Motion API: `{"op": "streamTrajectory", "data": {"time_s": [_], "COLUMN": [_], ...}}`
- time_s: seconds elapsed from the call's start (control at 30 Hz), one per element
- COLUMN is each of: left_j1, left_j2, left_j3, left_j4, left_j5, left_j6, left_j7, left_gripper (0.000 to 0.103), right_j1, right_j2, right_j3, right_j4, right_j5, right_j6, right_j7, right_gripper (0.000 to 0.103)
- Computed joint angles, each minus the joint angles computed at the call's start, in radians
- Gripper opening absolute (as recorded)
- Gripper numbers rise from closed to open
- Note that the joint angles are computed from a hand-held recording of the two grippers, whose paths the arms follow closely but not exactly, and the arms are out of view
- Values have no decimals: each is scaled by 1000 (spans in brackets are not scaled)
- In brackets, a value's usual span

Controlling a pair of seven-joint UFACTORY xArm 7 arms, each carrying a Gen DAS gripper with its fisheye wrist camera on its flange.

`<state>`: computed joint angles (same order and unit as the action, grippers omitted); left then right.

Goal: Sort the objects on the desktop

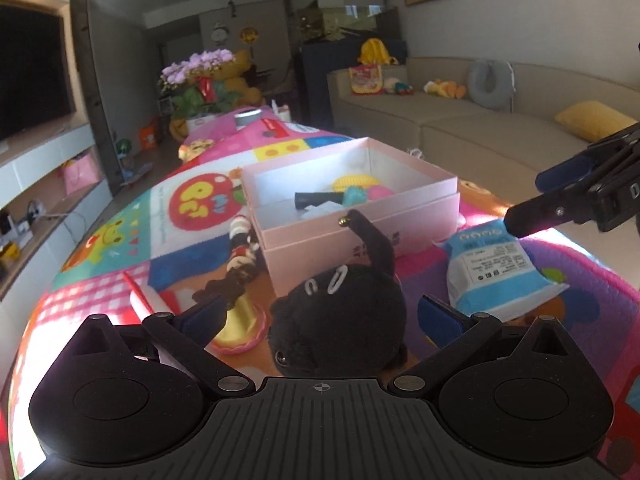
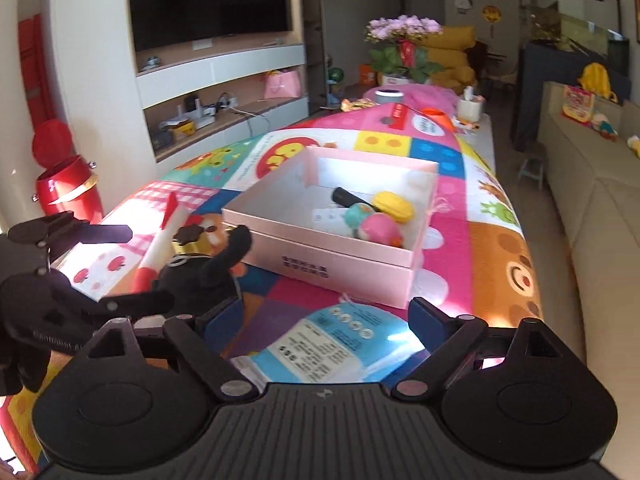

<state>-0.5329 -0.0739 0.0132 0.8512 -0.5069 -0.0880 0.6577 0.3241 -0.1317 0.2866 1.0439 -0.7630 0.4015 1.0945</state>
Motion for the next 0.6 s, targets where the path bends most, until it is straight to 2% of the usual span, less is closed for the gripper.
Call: {"op": "streamTrajectory", "data": {"time_s": [0.03, 0.07, 0.1, 0.13, 0.2, 0.3, 0.37, 0.5, 0.53, 0.6], "left_j1": [73, 104, 94, 56, 71, 72, 57, 53, 59, 80], "left_j2": [17, 31, 40, 46, 39, -11, -53, -102, -106, -100], "left_j3": [-63, -88, -76, -43, -65, -88, -81, -60, -65, -99], "left_j4": [8, 20, 33, 46, 65, 32, 10, -5, -9, -24], "left_j5": [63, 84, 63, 0, -172, -294, -368, -492, -505, -453], "left_j6": [11, 31, 57, 81, 155, 197, 261, 415, 424, 375], "left_j7": [-72, -112, -113, -73, 64, 226, 316, 409, 414, 357], "left_gripper": [103, 103, 103, 103, 103, 103, 103, 103, 103, 103], "right_j1": [-1, -3, -4, -7, -18, -22, -24, -30, -29, -21], "right_j2": [-8, -14, -19, -24, -31, -33, -37, -29, -23, -12], "right_j3": [-6, -9, -11, -8, 6, 15, 11, 2, 0, -2], "right_j4": [-12, -24, -36, -47, -63, -69, -74, -73, -70, -65], "right_j5": [21, 42, 59, 62, 37, 21, 21, 37, 44, 60], "right_j6": [5, 5, 5, 12, 42, 93, 103, 82, 74, 61], "right_j7": [11, 17, 20, 25, 54, 93, 116, 161, 165, 163], "right_gripper": [97, 97, 97, 98, 99, 100, 101, 103, 103, 103]}}
